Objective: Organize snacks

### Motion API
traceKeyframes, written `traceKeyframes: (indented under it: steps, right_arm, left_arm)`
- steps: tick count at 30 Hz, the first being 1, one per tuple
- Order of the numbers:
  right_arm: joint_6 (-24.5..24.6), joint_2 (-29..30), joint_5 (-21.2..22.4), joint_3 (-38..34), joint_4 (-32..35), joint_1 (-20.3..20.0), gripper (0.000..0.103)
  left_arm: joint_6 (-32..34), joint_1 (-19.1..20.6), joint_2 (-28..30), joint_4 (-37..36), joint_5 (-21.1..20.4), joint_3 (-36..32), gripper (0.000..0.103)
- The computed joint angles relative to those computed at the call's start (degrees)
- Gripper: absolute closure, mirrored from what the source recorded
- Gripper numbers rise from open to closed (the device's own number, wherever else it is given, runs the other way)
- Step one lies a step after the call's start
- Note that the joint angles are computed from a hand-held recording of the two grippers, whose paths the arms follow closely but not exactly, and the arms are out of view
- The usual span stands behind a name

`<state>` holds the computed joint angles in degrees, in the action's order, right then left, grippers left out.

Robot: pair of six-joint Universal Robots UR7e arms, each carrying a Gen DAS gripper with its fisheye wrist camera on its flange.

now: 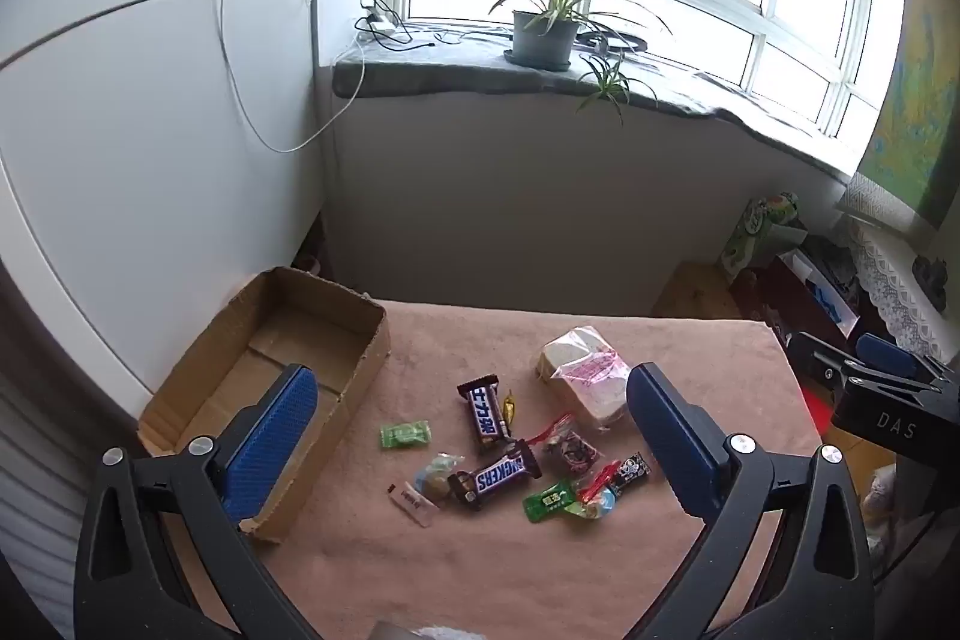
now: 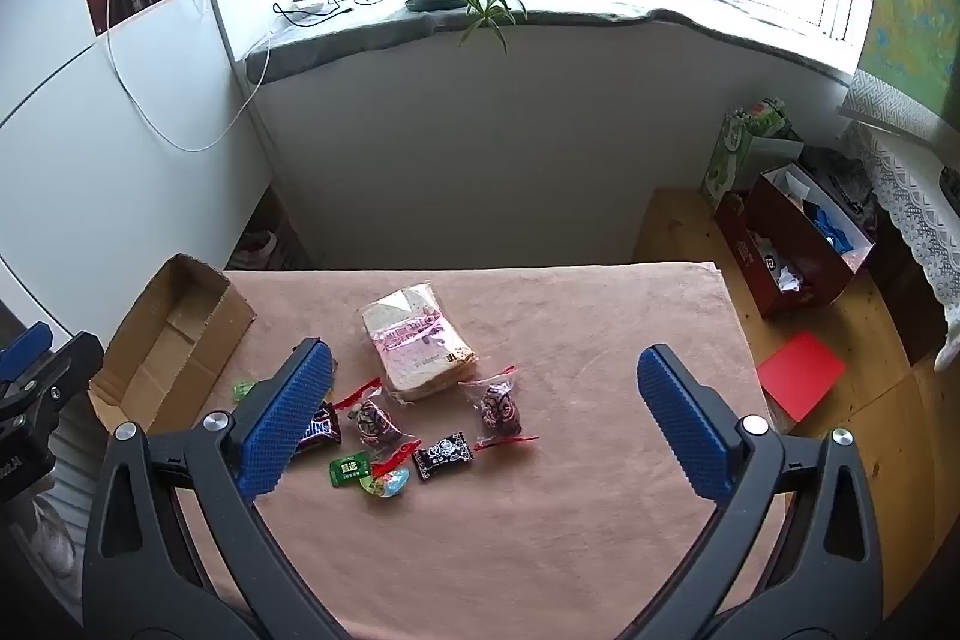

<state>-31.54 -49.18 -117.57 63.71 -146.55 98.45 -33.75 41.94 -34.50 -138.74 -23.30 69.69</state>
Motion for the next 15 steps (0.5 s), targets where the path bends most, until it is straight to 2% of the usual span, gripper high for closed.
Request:
traceKeyframes:
  steps: [4, 5, 9, 15]
  right_arm:
    - [0.3, 0.6, -0.2, -0.8, 0.5, -0.2, 0.000]
    - [0.1, 0.7, -0.3, -0.8, 0.2, -0.1, 0.000]
    - [-0.2, 0.7, -0.1, -0.6, -0.4, -0.1, 0.000]
    - [-0.3, 0.8, -0.2, -0.7, -0.4, 0.0, 0.000]
  left_arm:
    - [0.6, -0.5, 0.4, -1.2, 1.6, 1.0, 0.001]
    - [-1.1, -0.2, 0.1, 1.5, 0.8, -0.2, 0.001]
    - [-1.5, 0.1, -0.1, 2.4, 0.0, -0.5, 0.001]
    - [-1.3, 0.1, -0.1, 1.1, 0.2, -0.4, 0.001]
